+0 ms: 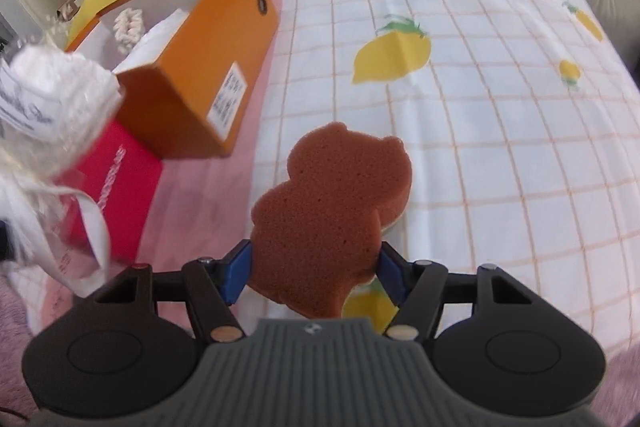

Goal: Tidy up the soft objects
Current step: 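Carry the sponge and wrapped bag into the orange box and open both grippers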

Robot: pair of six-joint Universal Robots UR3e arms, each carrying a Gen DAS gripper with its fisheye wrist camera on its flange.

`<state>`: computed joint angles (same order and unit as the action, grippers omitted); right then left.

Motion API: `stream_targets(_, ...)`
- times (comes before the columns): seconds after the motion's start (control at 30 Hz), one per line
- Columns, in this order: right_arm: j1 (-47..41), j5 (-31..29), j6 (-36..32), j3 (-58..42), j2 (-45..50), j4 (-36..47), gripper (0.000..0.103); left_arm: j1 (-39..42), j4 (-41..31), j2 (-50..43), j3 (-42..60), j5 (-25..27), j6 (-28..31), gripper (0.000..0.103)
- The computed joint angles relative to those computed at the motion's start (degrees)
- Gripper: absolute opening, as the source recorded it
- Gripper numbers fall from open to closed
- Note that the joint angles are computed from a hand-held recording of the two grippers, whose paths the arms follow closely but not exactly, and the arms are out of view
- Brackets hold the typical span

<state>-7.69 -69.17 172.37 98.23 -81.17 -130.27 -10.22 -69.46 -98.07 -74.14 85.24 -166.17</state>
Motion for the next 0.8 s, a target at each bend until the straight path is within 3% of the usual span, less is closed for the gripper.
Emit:
stream_targets(0.3,4.72,-0.57,-1.51,-0.53,-8.12,11.52,0.065,9.11,1.24,12.86,-14.61,-6.88,-1.57,0.045)
stream_targets(0.5,9.68,-0.73,-3.54,-8.41,-8.35,19.65,0.065,16.07,4.07,20.72,-22.57,-11.39,-1.90,0.045)
stream_targets(0.8,16.04,-2.59,-2.76,-24.76,-2.31,23.46,0.065,29.35,3.61,28.74,-28.11,-20.58,-0.45,0.045)
